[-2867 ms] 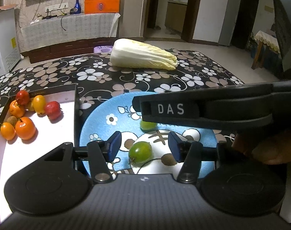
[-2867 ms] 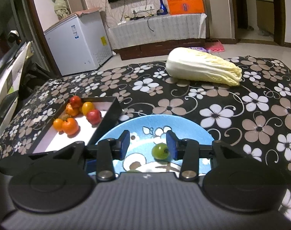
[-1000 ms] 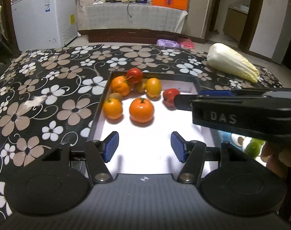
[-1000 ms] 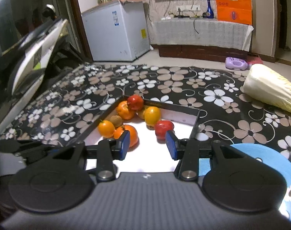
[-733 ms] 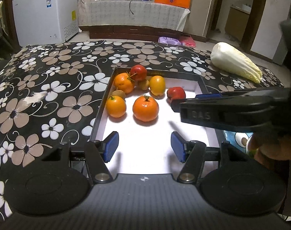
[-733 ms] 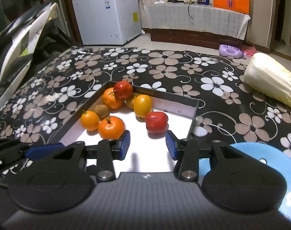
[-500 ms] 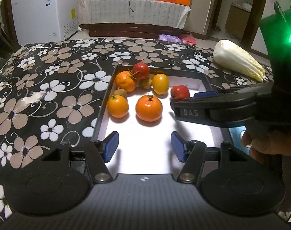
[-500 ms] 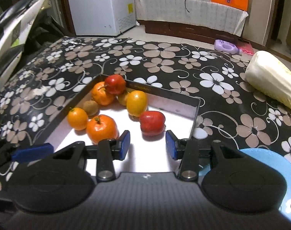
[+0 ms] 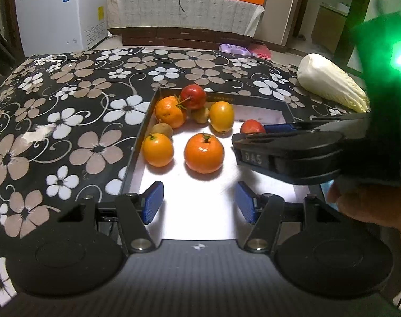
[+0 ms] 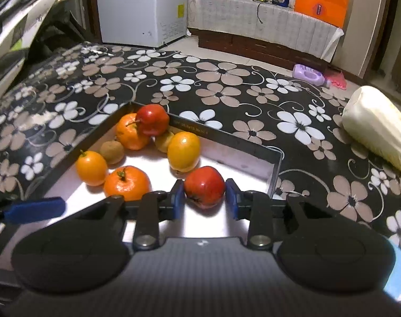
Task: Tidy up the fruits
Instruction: 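Grasp the red apple in the tray with the right gripper, then grasp an orange tomato with the left gripper while the right gripper holds the apple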
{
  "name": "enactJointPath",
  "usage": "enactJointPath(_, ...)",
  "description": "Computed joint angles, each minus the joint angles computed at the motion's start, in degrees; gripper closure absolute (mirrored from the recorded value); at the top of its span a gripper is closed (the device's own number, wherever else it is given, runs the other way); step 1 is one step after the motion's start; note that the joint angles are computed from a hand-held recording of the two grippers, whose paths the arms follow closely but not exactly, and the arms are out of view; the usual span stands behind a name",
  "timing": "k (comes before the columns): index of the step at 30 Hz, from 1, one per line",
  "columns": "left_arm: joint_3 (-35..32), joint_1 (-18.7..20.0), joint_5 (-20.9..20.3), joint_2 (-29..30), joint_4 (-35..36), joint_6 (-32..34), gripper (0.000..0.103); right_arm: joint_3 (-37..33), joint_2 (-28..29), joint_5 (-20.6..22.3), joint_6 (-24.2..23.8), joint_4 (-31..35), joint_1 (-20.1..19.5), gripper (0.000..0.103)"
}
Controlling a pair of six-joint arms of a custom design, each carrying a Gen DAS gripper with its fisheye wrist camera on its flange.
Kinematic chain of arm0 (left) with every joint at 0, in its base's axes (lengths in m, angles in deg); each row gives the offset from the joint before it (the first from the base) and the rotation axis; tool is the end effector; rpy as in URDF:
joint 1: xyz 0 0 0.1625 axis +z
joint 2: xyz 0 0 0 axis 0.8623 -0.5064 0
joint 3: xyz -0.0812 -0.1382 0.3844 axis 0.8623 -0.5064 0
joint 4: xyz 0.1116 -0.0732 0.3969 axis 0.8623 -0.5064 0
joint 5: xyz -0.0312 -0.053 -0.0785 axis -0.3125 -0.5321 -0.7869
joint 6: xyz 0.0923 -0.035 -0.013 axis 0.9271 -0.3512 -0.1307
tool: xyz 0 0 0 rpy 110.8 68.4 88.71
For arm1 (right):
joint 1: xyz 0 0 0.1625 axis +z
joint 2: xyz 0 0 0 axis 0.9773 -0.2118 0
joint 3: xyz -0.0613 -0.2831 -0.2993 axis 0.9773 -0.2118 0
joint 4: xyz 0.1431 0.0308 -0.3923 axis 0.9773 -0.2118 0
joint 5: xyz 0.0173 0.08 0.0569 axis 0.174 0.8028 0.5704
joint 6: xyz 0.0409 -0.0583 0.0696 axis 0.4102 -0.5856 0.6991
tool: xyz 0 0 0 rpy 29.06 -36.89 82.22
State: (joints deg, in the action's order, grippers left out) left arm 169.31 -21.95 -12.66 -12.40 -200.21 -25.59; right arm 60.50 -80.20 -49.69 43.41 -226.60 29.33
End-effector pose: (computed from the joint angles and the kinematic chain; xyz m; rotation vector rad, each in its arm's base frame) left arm -0.1138 -0.3699 0.1483 0.0011 2.1704 -1.0418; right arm 0.2610 -0.4995 -0.0214 1.2116 -2.3583 0.6375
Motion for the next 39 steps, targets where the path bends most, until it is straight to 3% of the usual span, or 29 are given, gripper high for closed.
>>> enactJointPath(5, -1.4, 1.2, -0.4, 2.4, -3.4, 2.1, 0.037, 3.1, -4.1, 3.9, 3.2, 0.8, -0.9, 0.066)
enactJointPath(17, -5.6, 5.0, -0.8, 7.7, -6.5, 4.0, 0.037, 8.5, -10.7, 9.2, 2.0, 0.9, -2.5, 0.066)
enactJointPath(25, -7.5, 5.9, 2.9, 11.1, -6.0, 4.1, 0.038, 10.3, -12.7, 10.5, 1.8, 1.1, -3.3, 0.066)
enactJointPath(35, -8.1, 6.1, 5.7, 12.9, -6.5, 4.2, 0.057, 11.6, -14.0, 11.9, 1.3, 0.5, -3.9, 0.066)
enactJointPath(39, -7.7, 6.1, 5.5, 12.7, -7.8, 4.9, 0.057, 12.1, -14.4, 12.3, 1.2, 0.0, -4.0, 0.066)
